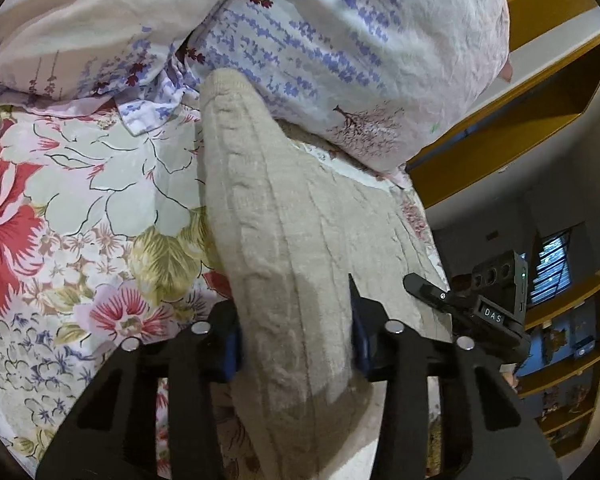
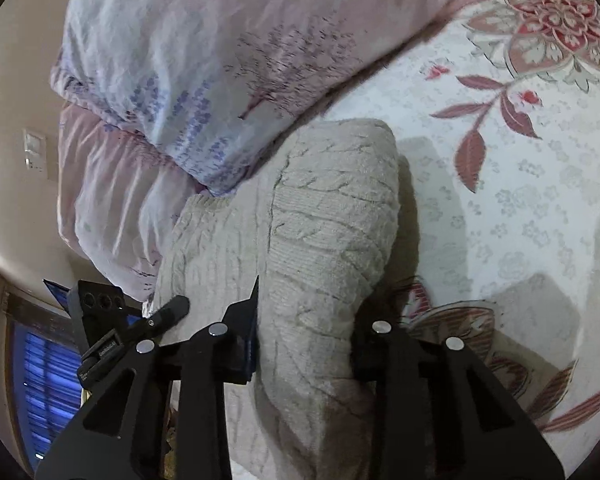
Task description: Fold small clothes
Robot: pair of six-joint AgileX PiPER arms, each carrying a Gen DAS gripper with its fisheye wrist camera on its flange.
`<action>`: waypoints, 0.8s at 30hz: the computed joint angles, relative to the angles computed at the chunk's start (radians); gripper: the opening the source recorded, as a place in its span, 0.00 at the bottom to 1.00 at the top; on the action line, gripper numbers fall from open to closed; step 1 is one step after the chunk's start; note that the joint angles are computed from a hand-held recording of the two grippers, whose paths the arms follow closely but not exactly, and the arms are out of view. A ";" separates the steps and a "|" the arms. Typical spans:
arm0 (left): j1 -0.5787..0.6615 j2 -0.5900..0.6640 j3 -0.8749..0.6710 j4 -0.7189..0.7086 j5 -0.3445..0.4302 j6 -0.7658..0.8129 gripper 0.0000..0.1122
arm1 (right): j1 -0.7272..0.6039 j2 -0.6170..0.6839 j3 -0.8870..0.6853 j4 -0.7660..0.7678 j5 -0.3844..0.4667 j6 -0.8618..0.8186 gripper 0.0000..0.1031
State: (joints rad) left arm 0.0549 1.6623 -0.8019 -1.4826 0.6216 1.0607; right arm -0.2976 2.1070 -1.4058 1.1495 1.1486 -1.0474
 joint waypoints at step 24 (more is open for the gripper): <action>0.694 -0.184 0.178 0.383 0.293 0.083 0.46 | 0.458 -0.223 0.363 0.159 -0.426 -0.248 0.38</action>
State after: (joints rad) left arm 0.7487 1.4784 -0.6237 -1.0993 0.9150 1.1438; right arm 0.1604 1.8840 -1.0432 1.3082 0.7230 -1.2951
